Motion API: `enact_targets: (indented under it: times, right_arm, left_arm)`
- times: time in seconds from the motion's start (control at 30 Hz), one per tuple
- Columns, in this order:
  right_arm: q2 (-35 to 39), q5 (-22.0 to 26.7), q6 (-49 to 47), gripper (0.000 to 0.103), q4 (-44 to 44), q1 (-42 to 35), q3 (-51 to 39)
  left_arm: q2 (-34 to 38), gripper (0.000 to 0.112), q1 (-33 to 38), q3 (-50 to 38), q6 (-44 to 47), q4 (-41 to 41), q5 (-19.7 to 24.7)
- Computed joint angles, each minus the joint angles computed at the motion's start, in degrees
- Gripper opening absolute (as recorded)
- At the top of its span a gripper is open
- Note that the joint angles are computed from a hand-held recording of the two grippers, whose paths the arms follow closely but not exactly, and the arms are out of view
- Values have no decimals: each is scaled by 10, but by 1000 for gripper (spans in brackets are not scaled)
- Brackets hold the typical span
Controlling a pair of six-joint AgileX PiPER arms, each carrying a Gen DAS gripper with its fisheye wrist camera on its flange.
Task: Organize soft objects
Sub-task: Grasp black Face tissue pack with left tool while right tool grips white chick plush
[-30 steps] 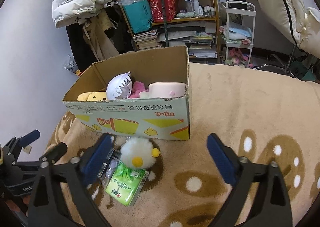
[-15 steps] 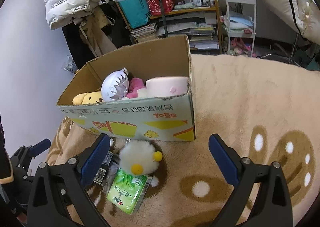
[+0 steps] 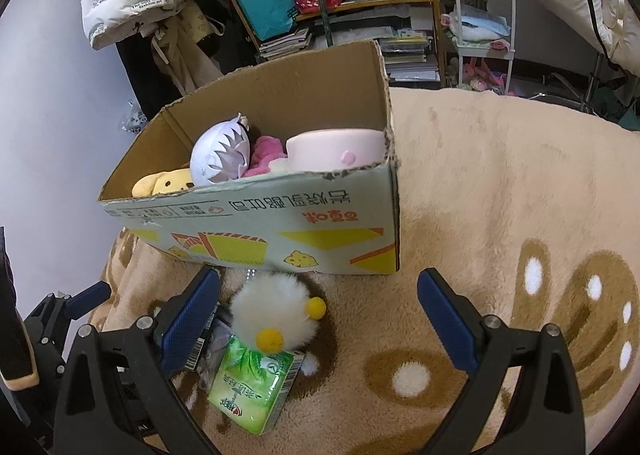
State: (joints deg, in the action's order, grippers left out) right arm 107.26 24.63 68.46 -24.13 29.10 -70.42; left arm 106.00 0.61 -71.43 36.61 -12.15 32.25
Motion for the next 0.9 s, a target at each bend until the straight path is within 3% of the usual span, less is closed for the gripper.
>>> enact_targets:
  times: [0.3,0.53,0.7,0.9]
  right_arm:
    - [20,-2,-41,103,45,-4,-14]
    - [36,-21,-120,103,121,-13,-18]
    - [55,-8,-148,103,144,-9,-37]
    - [72,-6,-190,93,194,-15,-45]
  left_arm:
    - [24,101,-19,-6,-46,56,2]
    - [51,101,-18,-22,-39,45,20]
    - [65,101,-13,-34,-33,34,23]
    - [94,99,2,-69,-15,3,47]
